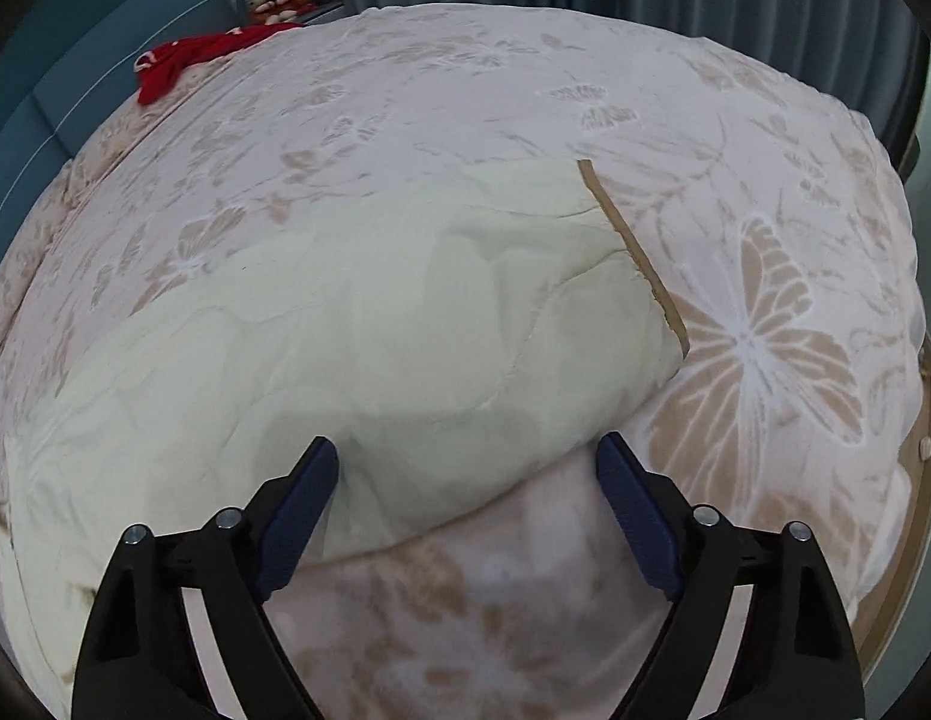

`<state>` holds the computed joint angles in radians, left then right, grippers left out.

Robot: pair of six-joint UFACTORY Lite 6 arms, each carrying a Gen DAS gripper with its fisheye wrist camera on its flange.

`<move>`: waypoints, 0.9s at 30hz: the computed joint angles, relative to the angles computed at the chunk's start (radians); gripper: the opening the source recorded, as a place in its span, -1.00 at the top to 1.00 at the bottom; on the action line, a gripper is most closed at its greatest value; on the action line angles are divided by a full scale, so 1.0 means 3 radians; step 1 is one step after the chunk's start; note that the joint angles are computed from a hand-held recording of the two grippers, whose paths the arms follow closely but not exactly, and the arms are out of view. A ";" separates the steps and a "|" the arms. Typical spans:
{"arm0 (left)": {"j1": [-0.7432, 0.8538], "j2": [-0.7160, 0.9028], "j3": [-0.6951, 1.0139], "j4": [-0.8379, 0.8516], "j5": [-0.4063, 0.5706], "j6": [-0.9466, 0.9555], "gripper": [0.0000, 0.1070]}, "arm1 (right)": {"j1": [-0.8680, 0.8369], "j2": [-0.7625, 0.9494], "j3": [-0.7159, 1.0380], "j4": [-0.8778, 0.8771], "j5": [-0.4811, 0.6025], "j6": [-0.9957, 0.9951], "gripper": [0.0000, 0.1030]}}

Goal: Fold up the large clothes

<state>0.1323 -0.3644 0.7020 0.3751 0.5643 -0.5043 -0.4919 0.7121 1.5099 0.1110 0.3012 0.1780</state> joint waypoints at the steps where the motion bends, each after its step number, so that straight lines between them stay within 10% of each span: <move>1: -0.0006 0.0033 0.0011 0.0027 -0.0014 -0.0031 -0.84 | 0.0005 0.0036 0.0035 -0.0024 -0.0021 0.0028 -0.61; 8: 0.0013 0.0208 0.0048 0.0171 -0.0097 -0.0169 -0.84 | 0.0114 0.0095 0.0302 0.0225 0.0023 -0.0174 0.72; 18: 0.0584 0.0380 0.0190 -0.0388 -0.0372 0.0454 -0.84 | 0.1608 -0.0797 0.0723 0.0861 0.0086 -0.0917 0.78; 27: 0.1382 0.0654 0.0498 -0.1683 -0.0503 0.1947 -0.84 | 0.3219 0.0498 0.2423 0.0805 0.0740 -0.0883 0.76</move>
<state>0.5470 -0.1683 0.8516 -0.1299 0.4134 0.0799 0.4739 0.8614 2.2368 0.3526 0.5231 -0.0868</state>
